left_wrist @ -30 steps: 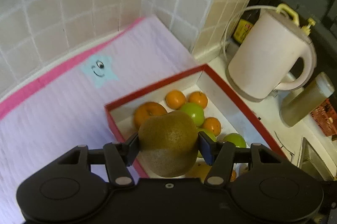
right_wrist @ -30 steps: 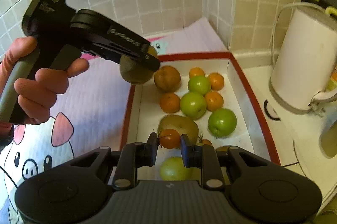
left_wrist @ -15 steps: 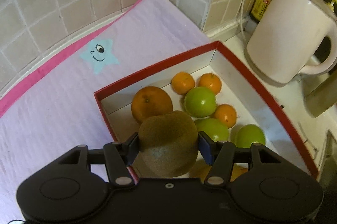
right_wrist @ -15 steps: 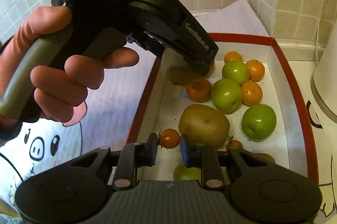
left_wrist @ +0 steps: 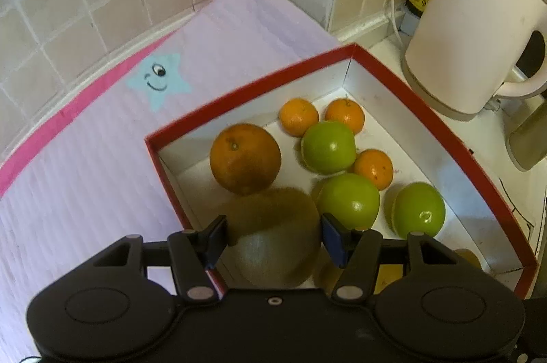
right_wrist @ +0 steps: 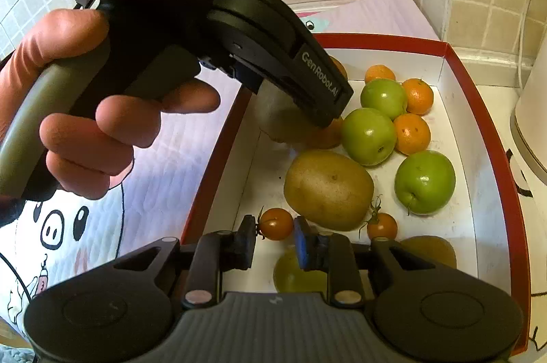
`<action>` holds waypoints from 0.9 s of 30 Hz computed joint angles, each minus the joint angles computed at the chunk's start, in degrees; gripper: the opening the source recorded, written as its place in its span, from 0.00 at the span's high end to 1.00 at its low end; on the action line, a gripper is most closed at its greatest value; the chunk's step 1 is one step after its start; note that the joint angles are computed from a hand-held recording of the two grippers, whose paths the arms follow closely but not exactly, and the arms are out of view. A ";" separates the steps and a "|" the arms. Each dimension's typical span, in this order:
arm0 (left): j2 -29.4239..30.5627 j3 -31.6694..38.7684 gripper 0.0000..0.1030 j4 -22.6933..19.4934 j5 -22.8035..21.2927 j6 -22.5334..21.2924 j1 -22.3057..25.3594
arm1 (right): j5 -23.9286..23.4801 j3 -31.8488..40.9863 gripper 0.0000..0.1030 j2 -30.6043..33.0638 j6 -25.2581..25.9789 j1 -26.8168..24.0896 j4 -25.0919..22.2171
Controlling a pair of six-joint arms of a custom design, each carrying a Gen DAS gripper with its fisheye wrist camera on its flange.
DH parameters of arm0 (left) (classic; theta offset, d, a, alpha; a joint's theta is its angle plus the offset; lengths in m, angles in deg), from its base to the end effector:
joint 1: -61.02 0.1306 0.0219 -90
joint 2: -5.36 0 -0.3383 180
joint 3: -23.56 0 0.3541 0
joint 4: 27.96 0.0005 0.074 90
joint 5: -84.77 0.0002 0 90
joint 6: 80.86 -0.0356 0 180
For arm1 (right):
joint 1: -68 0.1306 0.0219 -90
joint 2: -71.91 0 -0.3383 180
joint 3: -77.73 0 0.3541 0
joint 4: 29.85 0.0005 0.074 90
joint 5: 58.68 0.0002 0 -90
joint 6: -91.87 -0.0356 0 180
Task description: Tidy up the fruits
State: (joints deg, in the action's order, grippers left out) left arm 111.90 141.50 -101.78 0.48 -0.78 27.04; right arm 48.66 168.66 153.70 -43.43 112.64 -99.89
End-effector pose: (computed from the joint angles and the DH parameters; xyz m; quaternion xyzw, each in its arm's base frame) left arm 0.4255 -0.2916 0.4278 0.3736 0.8952 -0.0969 0.2228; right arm 0.2750 0.2560 0.4272 0.0434 0.9566 0.0723 0.2788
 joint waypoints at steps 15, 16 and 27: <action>-2.48 -1.39 0.31 2.20 1.10 -0.61 1.41 | 4.11 2.58 0.37 1.28 -0.62 2.48 -4.17; -2.85 -1.74 0.31 2.34 1.40 -0.91 1.67 | 5.35 2.99 0.37 1.21 -0.87 3.04 -5.11; -6.82 -2.73 0.23 3.44 4.15 -3.77 5.93 | 13.53 8.65 0.37 0.76 -6.78 6.51 -12.33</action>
